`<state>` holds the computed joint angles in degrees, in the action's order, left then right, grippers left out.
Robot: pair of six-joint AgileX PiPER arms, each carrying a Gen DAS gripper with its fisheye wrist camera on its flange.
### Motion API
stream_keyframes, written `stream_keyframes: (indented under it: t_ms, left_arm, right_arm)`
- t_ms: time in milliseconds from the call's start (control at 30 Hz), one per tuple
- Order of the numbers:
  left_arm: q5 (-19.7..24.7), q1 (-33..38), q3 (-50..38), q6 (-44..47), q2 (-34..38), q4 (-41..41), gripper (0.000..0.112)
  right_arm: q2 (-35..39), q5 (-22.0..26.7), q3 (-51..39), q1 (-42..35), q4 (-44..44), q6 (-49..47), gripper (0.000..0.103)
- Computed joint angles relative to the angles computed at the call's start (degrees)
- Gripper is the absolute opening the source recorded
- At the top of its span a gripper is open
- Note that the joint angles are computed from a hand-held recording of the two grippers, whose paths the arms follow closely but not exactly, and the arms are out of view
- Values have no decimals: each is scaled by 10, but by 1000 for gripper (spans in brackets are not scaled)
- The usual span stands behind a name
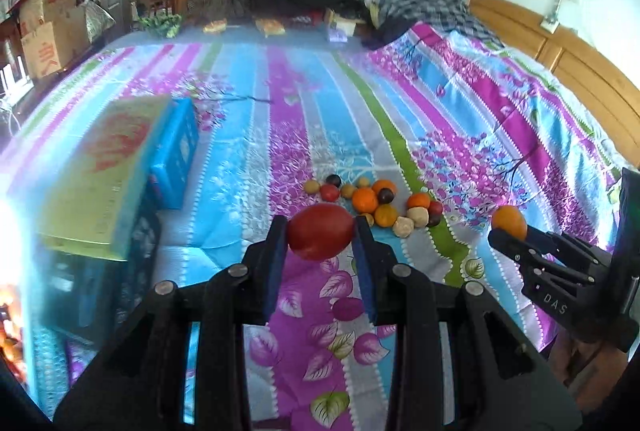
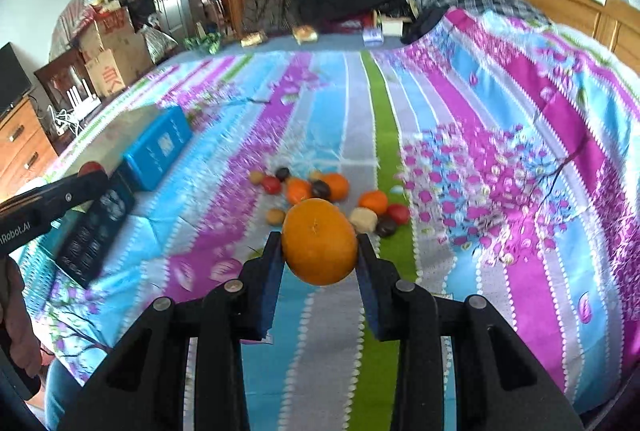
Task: Organize fruits
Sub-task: 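Carry the tomato and orange over the basket and open both tools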
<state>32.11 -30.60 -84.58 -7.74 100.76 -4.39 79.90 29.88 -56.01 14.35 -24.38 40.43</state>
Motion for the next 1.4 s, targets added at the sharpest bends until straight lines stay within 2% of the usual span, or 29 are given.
stream_keyframes:
  t_ms: [233, 633, 867, 1100, 1267, 1400]
  left_arm:
    - [-5, 32, 55, -10, -78, 11, 33]
    - [6, 133, 116, 27, -174, -26, 33]
    - [16, 215, 142, 97, -212, -85, 33]
    - [44, 320, 157, 181, -233, -153, 33]
    - [66, 398, 160, 239, -237, -201, 33]
    - [68, 431, 166, 260, -236, -210, 33]
  right_arm:
    - [-15, 72, -61, 85, -49, 56, 39]
    - [45, 173, -206, 233, -108, 110, 39]
    - [120, 209, -325, 297, -106, 97, 39]
    - [217, 251, -479, 357, -92, 63, 39]
    - [304, 291, -619, 389, -60, 18, 39]
    - [375, 332, -742, 409, -37, -18, 39]
